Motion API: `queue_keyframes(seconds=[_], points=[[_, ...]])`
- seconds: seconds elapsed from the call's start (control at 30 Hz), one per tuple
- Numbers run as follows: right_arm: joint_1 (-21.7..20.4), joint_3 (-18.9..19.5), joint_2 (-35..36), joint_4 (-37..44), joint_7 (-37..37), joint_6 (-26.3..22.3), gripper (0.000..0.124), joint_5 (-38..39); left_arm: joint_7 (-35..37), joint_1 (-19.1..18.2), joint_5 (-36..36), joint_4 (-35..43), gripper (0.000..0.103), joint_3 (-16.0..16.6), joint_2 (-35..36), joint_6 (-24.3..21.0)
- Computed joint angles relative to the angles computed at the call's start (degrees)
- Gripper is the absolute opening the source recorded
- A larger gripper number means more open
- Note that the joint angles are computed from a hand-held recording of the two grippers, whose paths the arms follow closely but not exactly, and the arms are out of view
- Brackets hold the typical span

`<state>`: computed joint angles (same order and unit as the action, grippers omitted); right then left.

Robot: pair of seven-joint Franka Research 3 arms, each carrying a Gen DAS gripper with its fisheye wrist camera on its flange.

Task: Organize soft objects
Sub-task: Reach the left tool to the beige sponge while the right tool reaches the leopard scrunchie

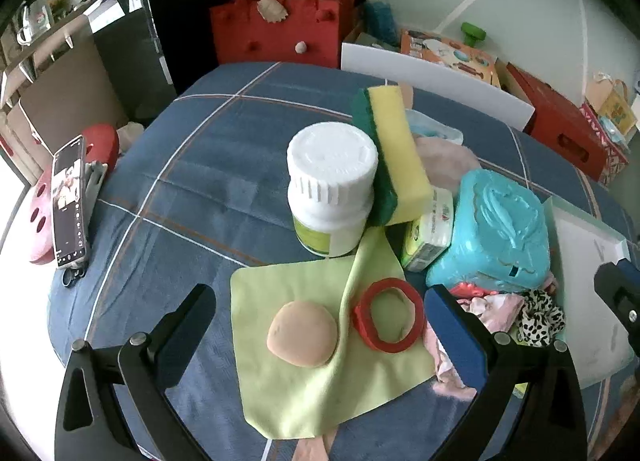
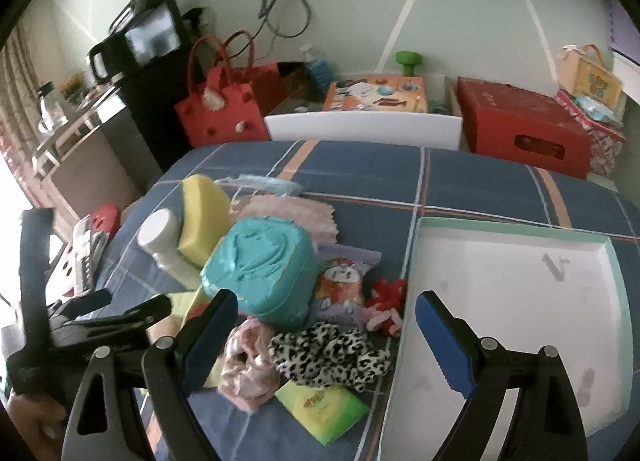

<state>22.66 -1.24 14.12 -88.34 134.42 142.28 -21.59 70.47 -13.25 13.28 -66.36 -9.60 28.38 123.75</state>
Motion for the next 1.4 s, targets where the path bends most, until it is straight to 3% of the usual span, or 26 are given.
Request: queue_keyframes(seconds=[0.1,0.2,0.27,0.37,0.4,0.53,0.67,1.03,1.33,1.4], points=[[-0.45,-0.12,-0.84,-1.92,2.45,1.91,0.092,1.04,-0.31,1.1,-2.07,-0.87,0.103,-0.44,-0.35,0.52],[-2.85,1.52,-1.54,-4.73,-0.68,6.2,0.093,9.35,-0.77,1.62,-2.98,-1.24,0.103,-0.4,-0.41,0.22],[-0.81,-0.15,-0.57,-2.52,2.12,1.25,0.092,4.1,-1.21,1.7,-2.96,-1.35,0.103,-0.23,-0.37,-0.15],[3.82,-2.32,2.79,4.6,6.45,-12.29,0.093,-9.96,-1.57,1.95,-3.46,-1.01,0.103,-0.32,-0.04,-0.71],[4.41,-2.34,3.37,5.75,6.91,-14.64,0.092,-11.93,-1.5,2.09,-3.71,-1.25,0.103,-0.44,-0.17,-0.44],[3.35,-1.35,2.17,3.8,8.77,-12.88,0.093,-11.68,-1.12,2.22,-4.11,-1.23,0.103,-0.64,-0.12,-0.09],[4.07,-1.18,2.57,4.45,9.84,-17.31,0.092,-14.44,-0.99,2.31,-4.47,-0.55,0.103,-0.59,0.49,-0.98],[4.03,0.99,4.2,4.5,-0.17,-15.57,0.09,-8.94,-0.46,3.16,-6.85,1.79,0.103,-0.76,2.96,-4.09],[5.04,0.55,6.74,6.56,-4.16,-17.62,0.063,-5.37,0.0,3.68,-8.52,3.0,0.101,-1.08,4.67,-5.88],[5.17,0.31,6.68,6.36,-4.2,-17.61,0.057,-4.91,-0.16,3.73,-8.6,3.24,0.096,-1.01,5.02,-5.95]])
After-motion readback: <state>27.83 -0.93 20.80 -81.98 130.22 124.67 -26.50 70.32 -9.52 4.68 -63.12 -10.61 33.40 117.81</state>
